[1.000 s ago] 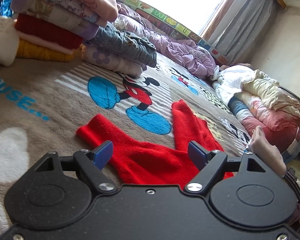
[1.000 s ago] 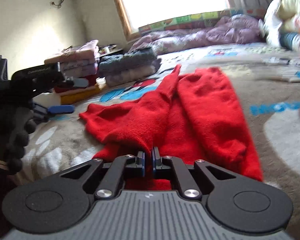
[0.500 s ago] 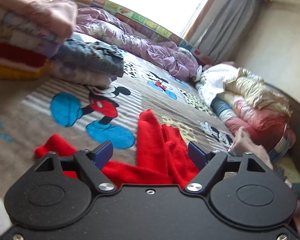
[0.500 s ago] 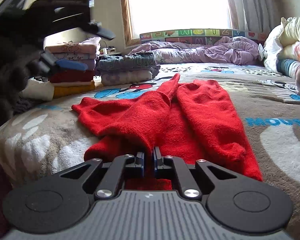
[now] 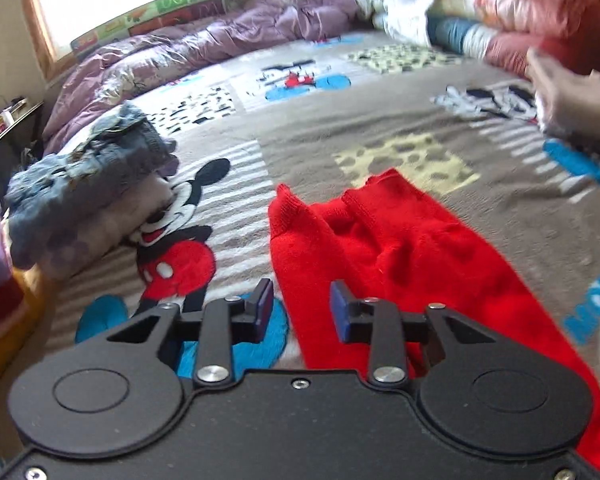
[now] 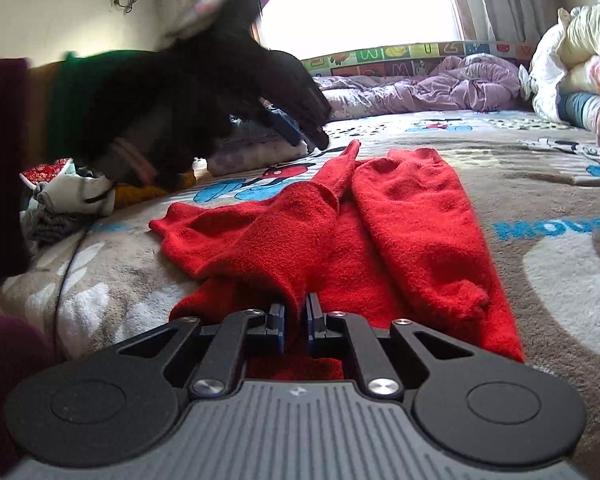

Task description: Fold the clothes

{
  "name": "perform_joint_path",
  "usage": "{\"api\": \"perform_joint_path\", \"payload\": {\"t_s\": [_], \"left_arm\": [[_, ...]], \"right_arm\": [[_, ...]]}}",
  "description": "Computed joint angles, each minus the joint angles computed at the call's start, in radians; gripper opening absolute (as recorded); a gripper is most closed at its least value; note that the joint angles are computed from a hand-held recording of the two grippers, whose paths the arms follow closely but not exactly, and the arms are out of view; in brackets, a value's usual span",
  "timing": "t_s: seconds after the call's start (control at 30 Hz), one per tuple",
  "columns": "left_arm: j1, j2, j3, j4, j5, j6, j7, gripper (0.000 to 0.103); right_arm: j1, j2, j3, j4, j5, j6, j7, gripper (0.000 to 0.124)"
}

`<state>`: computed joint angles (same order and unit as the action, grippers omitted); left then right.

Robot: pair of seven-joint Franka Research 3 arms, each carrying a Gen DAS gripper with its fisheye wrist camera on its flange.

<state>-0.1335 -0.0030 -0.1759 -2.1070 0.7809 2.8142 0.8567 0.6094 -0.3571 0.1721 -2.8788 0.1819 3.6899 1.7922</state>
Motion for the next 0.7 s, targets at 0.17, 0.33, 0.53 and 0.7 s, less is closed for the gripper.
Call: {"api": "perform_joint_path", "payload": {"t_s": [0.17, 0.33, 0.53, 0.7], "left_arm": [[-0.002, 0.096, 0.015, 0.087, -0.072, -0.005, 0.061, 0.028], [-0.022, 0.184, 0.02, 0.191, -0.152, -0.059, 0.119, 0.028], [-0.034, 0.259, 0.043, 0.278, -0.205, -0.074, 0.131, 0.028], [-0.046, 0.317, 0.051, 0.362, -0.23, -0.099, 0.169, 0.028]], "right_arm": [[0.034, -0.009, -0.067, -0.009, -0.072, 0.0, 0.067, 0.011], [0.054, -0.014, -0.124, -0.012, -0.158, -0.004, 0.134, 0.013], [0.071, -0.016, -0.182, -0.009, -0.26, -0.013, 0.229, 0.013], [0.05, -0.019, -0.157, -0.011, -0.263, -0.022, 0.239, 0.013]]}}
